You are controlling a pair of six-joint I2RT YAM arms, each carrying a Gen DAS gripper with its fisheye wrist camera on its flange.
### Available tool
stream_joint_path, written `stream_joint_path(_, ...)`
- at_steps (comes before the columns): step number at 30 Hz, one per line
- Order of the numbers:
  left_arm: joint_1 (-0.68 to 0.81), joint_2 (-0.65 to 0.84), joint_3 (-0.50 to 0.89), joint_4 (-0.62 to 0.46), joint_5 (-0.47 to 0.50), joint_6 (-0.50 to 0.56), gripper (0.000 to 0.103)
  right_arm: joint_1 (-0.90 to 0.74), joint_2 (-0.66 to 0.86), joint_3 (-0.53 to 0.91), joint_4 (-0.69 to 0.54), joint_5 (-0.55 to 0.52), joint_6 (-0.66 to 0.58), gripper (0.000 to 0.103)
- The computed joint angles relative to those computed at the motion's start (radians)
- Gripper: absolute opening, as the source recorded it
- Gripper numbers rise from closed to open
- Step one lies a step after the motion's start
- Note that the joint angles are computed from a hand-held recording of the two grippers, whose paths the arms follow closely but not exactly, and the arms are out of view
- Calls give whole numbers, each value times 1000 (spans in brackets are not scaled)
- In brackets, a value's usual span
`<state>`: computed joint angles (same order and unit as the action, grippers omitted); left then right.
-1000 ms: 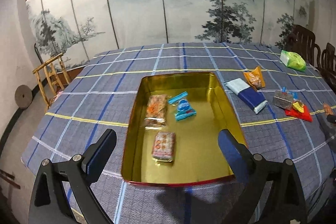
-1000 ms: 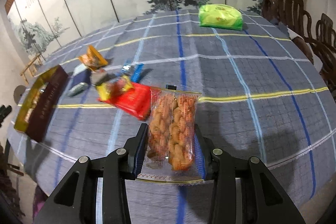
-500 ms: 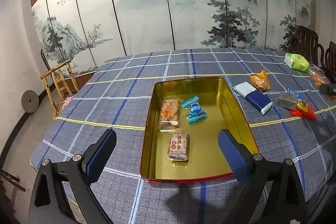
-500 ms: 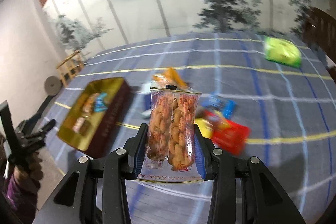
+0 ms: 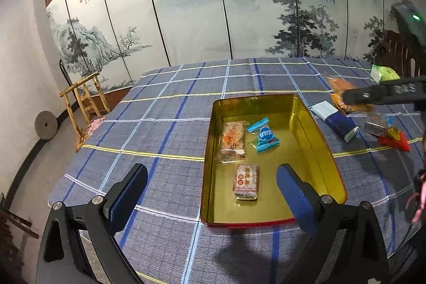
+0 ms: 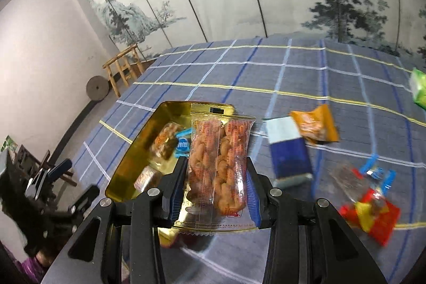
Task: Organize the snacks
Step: 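Carry the held pastry bag over the gold tin with the right gripper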
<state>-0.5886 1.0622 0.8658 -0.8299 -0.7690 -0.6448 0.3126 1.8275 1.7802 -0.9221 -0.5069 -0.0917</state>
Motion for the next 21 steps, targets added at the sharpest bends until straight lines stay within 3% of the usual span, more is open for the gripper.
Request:
stream_joint_path(8,33,-18,-14,10,38,19,97,90,141,138,-28,70,22,41)
stream_joint_path(21,40,-38,7,-23,44,19,97,149,265,243,-52,129,46,41)
